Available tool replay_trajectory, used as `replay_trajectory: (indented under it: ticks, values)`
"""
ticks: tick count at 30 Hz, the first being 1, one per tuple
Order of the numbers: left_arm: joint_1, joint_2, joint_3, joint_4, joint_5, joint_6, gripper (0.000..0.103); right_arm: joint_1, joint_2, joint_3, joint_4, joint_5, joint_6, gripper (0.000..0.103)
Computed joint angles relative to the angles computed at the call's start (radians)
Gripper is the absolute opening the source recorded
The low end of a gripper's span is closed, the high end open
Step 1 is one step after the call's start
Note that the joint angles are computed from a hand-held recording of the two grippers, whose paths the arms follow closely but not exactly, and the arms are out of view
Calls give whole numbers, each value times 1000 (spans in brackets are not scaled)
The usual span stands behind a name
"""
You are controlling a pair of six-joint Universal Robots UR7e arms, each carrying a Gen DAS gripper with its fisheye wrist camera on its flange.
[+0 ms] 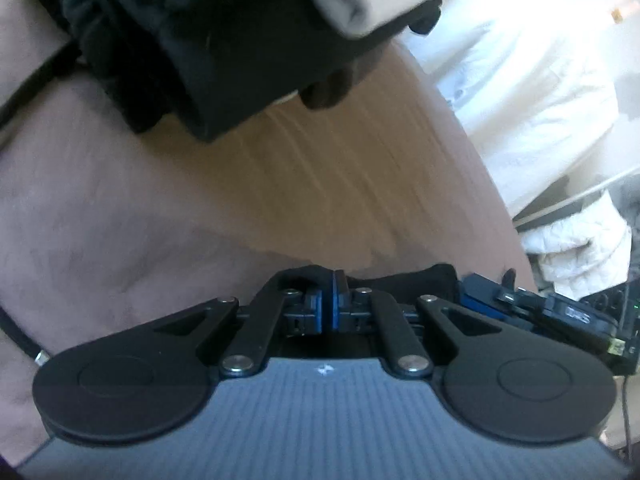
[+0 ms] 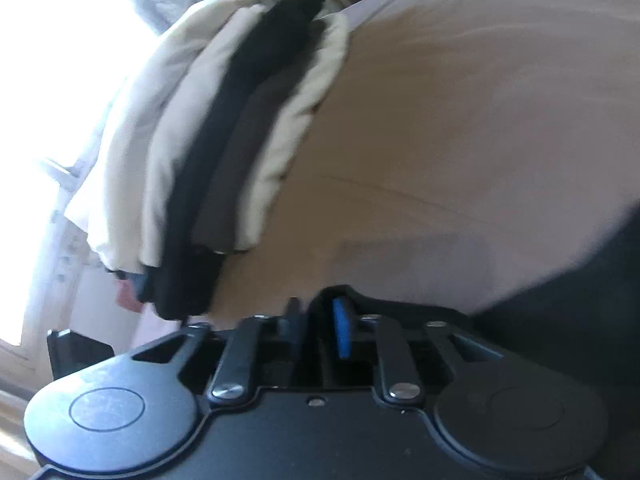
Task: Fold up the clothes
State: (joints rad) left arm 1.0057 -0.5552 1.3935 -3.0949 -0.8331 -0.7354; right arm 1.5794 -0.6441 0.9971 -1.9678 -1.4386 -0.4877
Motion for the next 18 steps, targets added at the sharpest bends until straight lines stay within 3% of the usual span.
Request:
replay_trajectory:
  ticks: [5, 8, 10, 11, 12, 14, 18]
  values:
    - [-44, -22, 66, -43, 92, 48, 13, -45, -115, 95, 89, -21, -59, 53]
    - [-87, -10, 35, 52, 243, 116, 12, -54, -248, 288, -95, -153, -70, 56]
    - [-101, -1, 10, 87, 274, 156, 12, -77, -353, 429, -192, -147, -171, 55]
    - [-101, -2, 14, 55, 244, 165, 12, -82, -398, 492, -239, -153, -218, 45]
    - [-98, -4, 16, 31, 210, 155, 12, -86, -444, 554, -288, -161, -267, 2]
    - [-96, -5, 20, 11, 159, 143, 12, -94, -519, 666, -423, -163, -312, 4]
    - [-100, 9, -4, 49, 140, 180, 13, -137, -638, 803, -627, -64, -273, 4]
